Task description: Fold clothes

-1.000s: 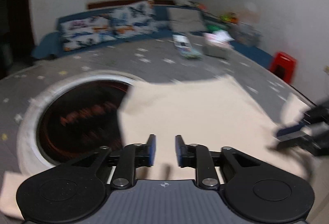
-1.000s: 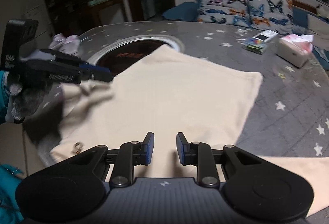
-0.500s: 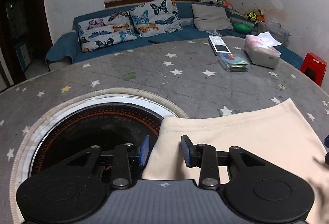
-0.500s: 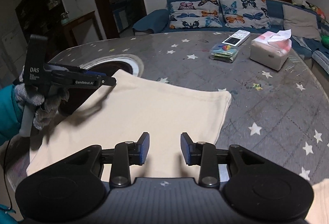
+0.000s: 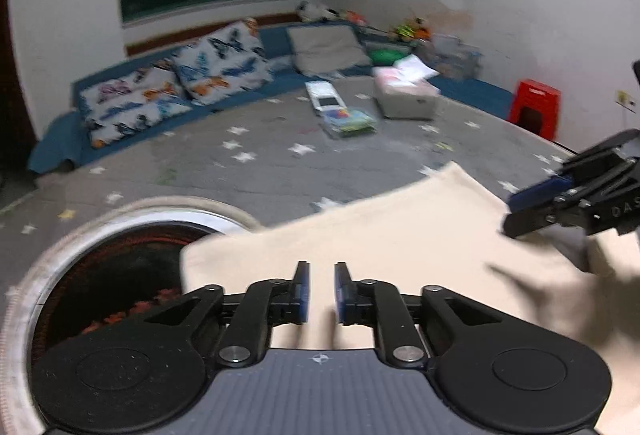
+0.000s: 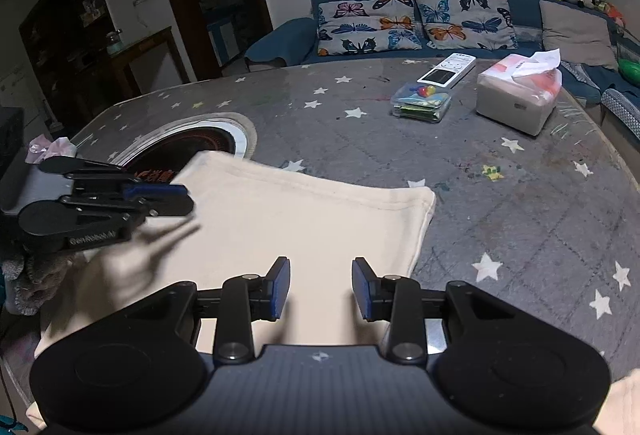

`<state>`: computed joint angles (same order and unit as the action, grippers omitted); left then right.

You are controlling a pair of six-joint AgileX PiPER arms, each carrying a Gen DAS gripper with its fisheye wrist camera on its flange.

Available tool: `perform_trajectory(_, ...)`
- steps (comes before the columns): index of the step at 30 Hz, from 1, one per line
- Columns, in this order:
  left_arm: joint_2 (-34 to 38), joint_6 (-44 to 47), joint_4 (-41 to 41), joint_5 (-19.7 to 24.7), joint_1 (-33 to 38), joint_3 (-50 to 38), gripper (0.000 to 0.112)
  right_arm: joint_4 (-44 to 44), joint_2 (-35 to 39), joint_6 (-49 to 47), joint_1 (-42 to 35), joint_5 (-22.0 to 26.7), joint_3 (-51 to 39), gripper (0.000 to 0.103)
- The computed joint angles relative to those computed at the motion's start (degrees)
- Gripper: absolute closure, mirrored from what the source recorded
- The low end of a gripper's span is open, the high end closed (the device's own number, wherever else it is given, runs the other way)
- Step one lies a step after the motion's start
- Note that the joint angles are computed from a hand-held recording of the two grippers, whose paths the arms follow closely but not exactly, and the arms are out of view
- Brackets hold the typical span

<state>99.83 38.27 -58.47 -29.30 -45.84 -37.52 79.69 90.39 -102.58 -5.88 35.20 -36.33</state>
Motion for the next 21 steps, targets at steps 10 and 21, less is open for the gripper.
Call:
perform_trajectory(10,3.10,4.08,-9.30,3.90,9.37,-4.59,0.083,5.44,3.79,-2.17,0.80,-4.28,-3.49,0.063)
perform_trajectory(21,9.01,15.02,-16.35,1.40,10.02,-10.02,0.104,9.66,13.24,-1.43,3.00,-9.84,-11.41,0.084)
